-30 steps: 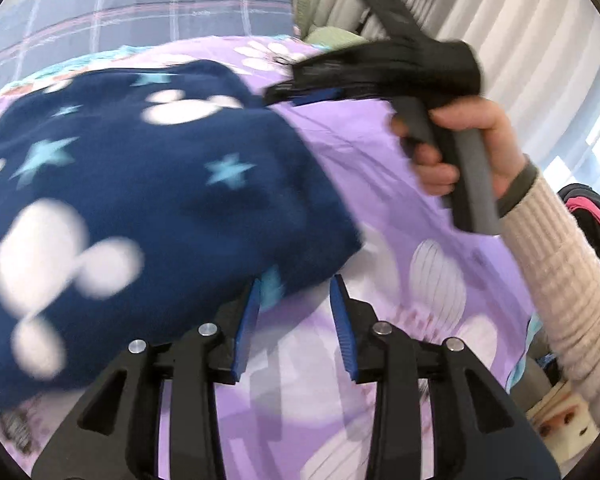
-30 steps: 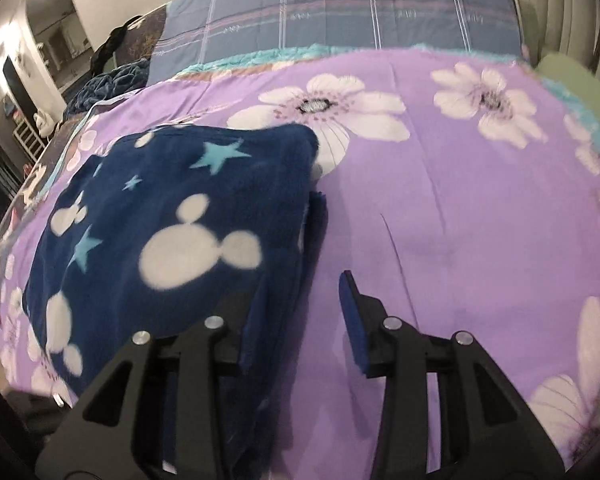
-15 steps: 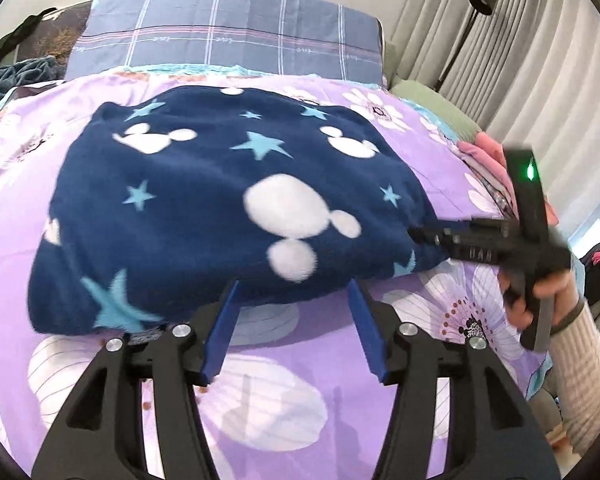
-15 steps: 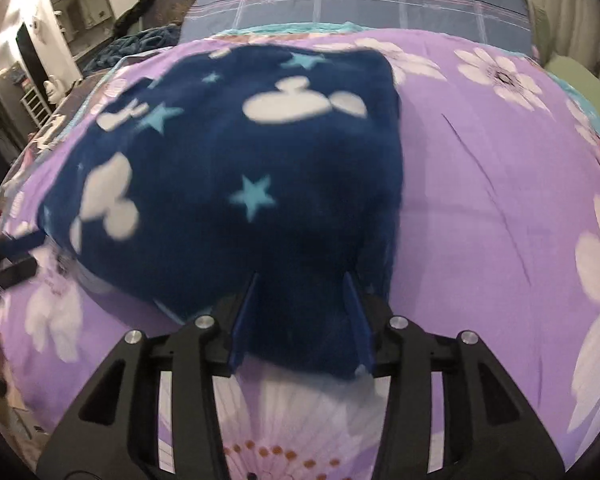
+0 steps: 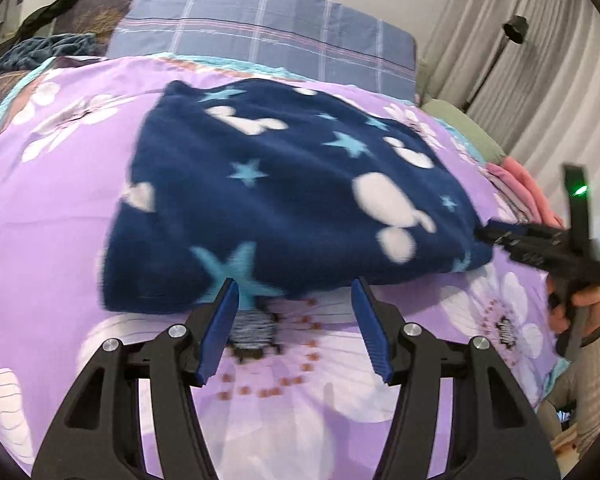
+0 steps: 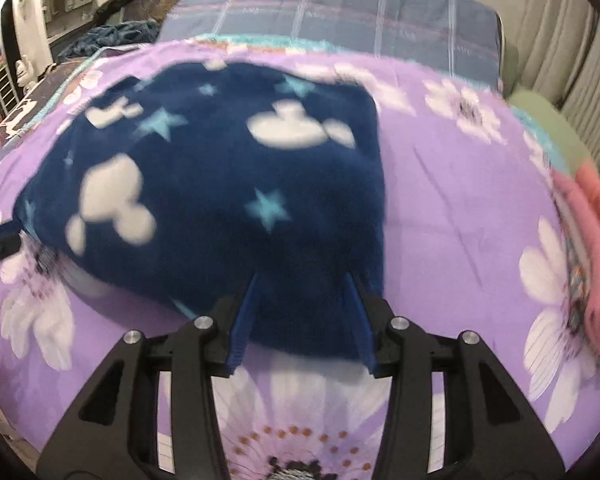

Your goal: Fold small clothes

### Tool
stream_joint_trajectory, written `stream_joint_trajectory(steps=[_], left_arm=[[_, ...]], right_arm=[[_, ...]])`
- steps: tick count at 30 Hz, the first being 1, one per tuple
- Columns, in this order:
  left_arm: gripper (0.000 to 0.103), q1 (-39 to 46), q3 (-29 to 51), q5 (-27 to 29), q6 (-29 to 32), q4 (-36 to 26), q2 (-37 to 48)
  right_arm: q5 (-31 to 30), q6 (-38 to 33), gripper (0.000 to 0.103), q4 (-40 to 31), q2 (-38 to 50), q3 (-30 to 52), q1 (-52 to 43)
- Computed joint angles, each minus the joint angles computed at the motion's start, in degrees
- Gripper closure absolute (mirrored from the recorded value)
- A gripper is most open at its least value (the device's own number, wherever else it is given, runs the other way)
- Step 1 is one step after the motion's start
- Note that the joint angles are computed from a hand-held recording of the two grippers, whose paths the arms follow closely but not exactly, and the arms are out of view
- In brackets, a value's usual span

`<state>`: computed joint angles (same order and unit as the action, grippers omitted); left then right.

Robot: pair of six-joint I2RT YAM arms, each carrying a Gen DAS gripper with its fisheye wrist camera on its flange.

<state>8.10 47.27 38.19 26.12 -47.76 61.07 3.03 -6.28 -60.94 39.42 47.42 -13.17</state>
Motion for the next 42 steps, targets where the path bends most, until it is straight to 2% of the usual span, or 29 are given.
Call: stream_joint_trajectory(steps=[4, 7, 9, 11, 16, 20, 23, 26, 29, 31, 35, 39, 42], left_arm=[[0.044, 8.9, 2.7, 3.9, 4.1, 0.8, 4.6], [0.047, 14.6, 6.3, 6.0, 5.5, 0.6, 10.3], [0.065, 17.0, 8.7, 6.6, 7.2, -0.8, 14.2], [0.074, 18.4, 10.2, 6.7, 9.2, -1.8, 16.7], [0.077, 19.2, 10.6, 5.0, 9.1, 1.5, 19.1], [0.077, 19.7, 15.6, 7.1, 10.8, -2.3, 25.6], [0.075, 19.8, 19.6, 11.5, 16.5, -10.1, 30.4], [0.054, 19.1, 23.3, 15.9, 24.6, -19.6, 34.8], [0.054, 17.2, 22.2, 15.7, 25.1, -18.1, 34.3], [0.062, 16.6, 22.6, 15.9, 23.9, -17.6, 35.1], [0.095, 17.9, 26.4, 18.4, 25.6, -22.0, 39.7], [0.095, 19.1, 23.5, 17.8, 29.7, -21.5, 36.7], [0.094, 18.9, 23.2, 17.1, 28.4, -20.5, 37.4]], right_arm=[[9.3, 9.7, 0.052, 1.1, 7.7, 6.9, 18.3], [13.7, 13.3, 0.051, 3.9, 16.4, 11.9, 29.2], [14.7, 13.7, 0.051, 5.8, 21.4, 14.6, 33.2], [15.4, 13.6, 0.051, 8.1, 27.6, 18.3, 37.3], [15.5, 12.3, 0.048, 11.7, 40.5, 27.1, 44.4], [15.2, 11.4, 0.047, 12.4, 47.2, 32.2, 46.9], [14.8, 11.3, 0.047, 12.1, 51.5, 35.9, 47.4], [13.6, 11.4, 0.047, 11.9, 55.2, 39.3, 46.3], [13.0, 11.9, 0.047, 11.7, 59.0, 42.7, 45.3], [12.7, 12.4, 0.047, 11.0, 62.2, 45.9, 44.9], [13.0, 12.0, 0.047, 8.9, 68.4, 53.0, 44.8], [13.6, 12.1, 0.047, 5.6, 75.4, 61.3, 44.9], [15.9, 12.0, 0.047, 2.8, 80.7, 67.4, 45.3]])
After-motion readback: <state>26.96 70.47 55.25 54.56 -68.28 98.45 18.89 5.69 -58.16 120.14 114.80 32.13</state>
